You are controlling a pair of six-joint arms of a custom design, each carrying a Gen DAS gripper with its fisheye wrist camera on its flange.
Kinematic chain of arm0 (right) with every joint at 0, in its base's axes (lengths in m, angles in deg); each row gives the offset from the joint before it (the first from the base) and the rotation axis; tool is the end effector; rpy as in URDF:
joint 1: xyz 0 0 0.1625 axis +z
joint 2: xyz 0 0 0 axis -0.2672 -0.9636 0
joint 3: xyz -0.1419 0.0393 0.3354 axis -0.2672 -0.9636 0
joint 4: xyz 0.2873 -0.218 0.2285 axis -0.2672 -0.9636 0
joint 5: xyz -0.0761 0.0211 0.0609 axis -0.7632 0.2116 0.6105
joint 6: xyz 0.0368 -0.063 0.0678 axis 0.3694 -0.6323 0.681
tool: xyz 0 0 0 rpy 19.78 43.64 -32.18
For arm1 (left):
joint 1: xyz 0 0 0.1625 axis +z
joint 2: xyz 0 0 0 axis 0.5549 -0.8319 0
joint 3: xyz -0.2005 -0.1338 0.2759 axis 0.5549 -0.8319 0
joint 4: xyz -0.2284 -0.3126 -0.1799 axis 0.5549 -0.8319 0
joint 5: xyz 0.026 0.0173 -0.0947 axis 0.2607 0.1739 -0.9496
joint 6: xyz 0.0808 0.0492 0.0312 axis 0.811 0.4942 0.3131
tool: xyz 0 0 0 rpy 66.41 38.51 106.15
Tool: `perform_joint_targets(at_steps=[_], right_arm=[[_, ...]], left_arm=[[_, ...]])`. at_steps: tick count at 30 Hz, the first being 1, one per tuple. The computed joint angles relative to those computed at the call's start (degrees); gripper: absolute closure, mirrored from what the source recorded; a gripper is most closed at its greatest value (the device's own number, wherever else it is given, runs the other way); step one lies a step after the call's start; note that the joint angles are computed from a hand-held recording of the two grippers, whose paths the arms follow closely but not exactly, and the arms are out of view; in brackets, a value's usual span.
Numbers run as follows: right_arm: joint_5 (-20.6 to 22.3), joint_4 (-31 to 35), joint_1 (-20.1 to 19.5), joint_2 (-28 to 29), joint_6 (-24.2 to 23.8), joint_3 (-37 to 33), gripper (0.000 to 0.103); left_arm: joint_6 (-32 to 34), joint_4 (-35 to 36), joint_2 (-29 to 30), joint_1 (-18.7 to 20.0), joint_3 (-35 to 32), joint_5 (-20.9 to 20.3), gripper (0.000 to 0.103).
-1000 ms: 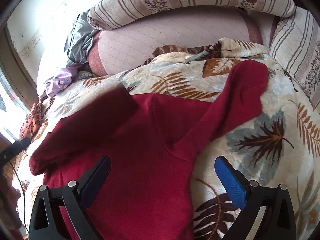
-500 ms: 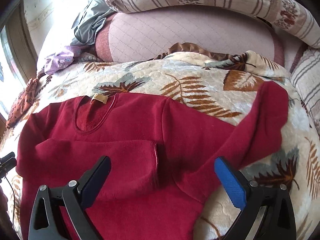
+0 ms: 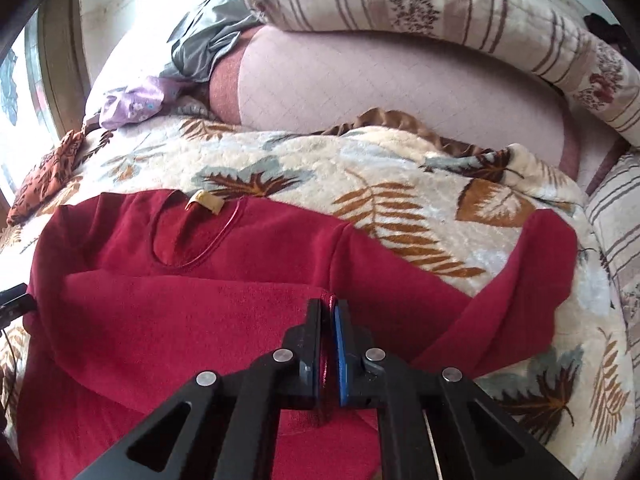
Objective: Fold small clothes
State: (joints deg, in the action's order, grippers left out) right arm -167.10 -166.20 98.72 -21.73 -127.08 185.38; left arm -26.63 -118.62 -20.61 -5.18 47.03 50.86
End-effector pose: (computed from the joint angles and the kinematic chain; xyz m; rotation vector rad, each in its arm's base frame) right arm 0.0389 -0.5442 0.3955 0.8011 -2.3446 0.6045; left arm -0.2965 -0.4036 0.0977 0.0249 2.3561 -0.9226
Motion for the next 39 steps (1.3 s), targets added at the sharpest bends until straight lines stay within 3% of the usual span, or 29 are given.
perform_joint_targets(at_steps=[2, 5, 7, 9, 11, 12, 15, 16, 21, 26, 27, 28, 29, 30, 32, 35, 39], right_arm=[[-3.77, -3.36, 0.46, 1.03, 0.09, -0.05, 0.098], [-4.16, -0.88, -0.67, 1.42, 3.34, -1.6, 0.098], [-7.53, 0.2, -0.16, 2.63, 3.21, -2.26, 0.098], [-9.19, -2.96, 0.49, 2.52, 3.05, -1.29, 0.094], [-4.23, -3.33, 1.33, 0.6, 4.5, 0.03, 0.094], [0.15, 0.08, 1.65, -0.28, 4.57, 0.11, 0.089], [6.26, 9.95, 4.98, 0.84, 3.33, -0.17, 0.038], [9.09, 11.66, 5.9, 1.41, 2.25, 0.29, 0.037], [14.18, 15.75, 11.42, 7.62, -1.31, -0.08, 0.037], [11.97, 17.68, 14.81, 15.95, 0.74, -3.31, 0.037], [12.09, 19.48, 14.96, 17.31, 0.79, -4.36, 0.044], [12.1, 21.38, 15.1, 18.33, 0.59, -5.27, 0.074], [10.76, 21.48, 15.72, 18.93, 0.08, -5.39, 0.086], [9.5, 19.43, 16.41, 19.08, -0.68, -4.78, 0.09], [11.44, 16.91, 16.76, 19.45, -1.11, -4.77, 0.094], [13.1, 13.62, 17.28, 21.57, 3.15, -6.1, 0.094], [10.6, 10.18, 18.22, 24.88, 5.9, -6.04, 0.094]], left_arm=[[0.0, -0.04, 0.0, 0.05, 0.05, -0.26, 0.022], [0.02, -0.25, 0.18, 0.34, 0.08, -0.53, 0.022], [-1.18, 1.81, 0.54, 0.59, -0.65, -0.57, 0.022], [-2.83, 3.83, 0.74, 0.87, -1.23, -0.55, 0.022], [-4.0, 4.91, 0.67, 1.22, -1.46, -0.75, 0.022], [-4.42, 5.08, 0.57, 1.37, -1.45, -0.85, 0.022], [-4.29, 4.87, 0.16, 1.4, -1.08, -0.96, 0.022], [-4.17, 5.07, 0.16, 1.35, -1.05, -0.88, 0.022], [-2.67, 3.69, 0.12, 1.71, -0.5, -1.08, 0.022], [-1.63, 2.32, -0.15, 1.89, -0.16, -1.39, 0.022], [-1.37, 1.8, -0.45, 1.87, 0.11, -1.57, 0.022], [-1.09, 1.22, -0.84, 1.89, 0.43, -1.76, 0.022], [-1.23, 0.97, -1.27, 1.84, 0.73, -1.91, 0.022], [-1.5, 0.9, -1.81, 1.83, 1.0, -2.03, 0.022], [-2.87, 1.88, -2.75, 1.5, 1.32, -1.58, 0.022], [-5.81, 4.73, -3.83, 0.66, 1.34, 0.78, 0.022], [-4.78, 2.24, -4.49, -0.08, 2.07, 2.06, 0.022]])
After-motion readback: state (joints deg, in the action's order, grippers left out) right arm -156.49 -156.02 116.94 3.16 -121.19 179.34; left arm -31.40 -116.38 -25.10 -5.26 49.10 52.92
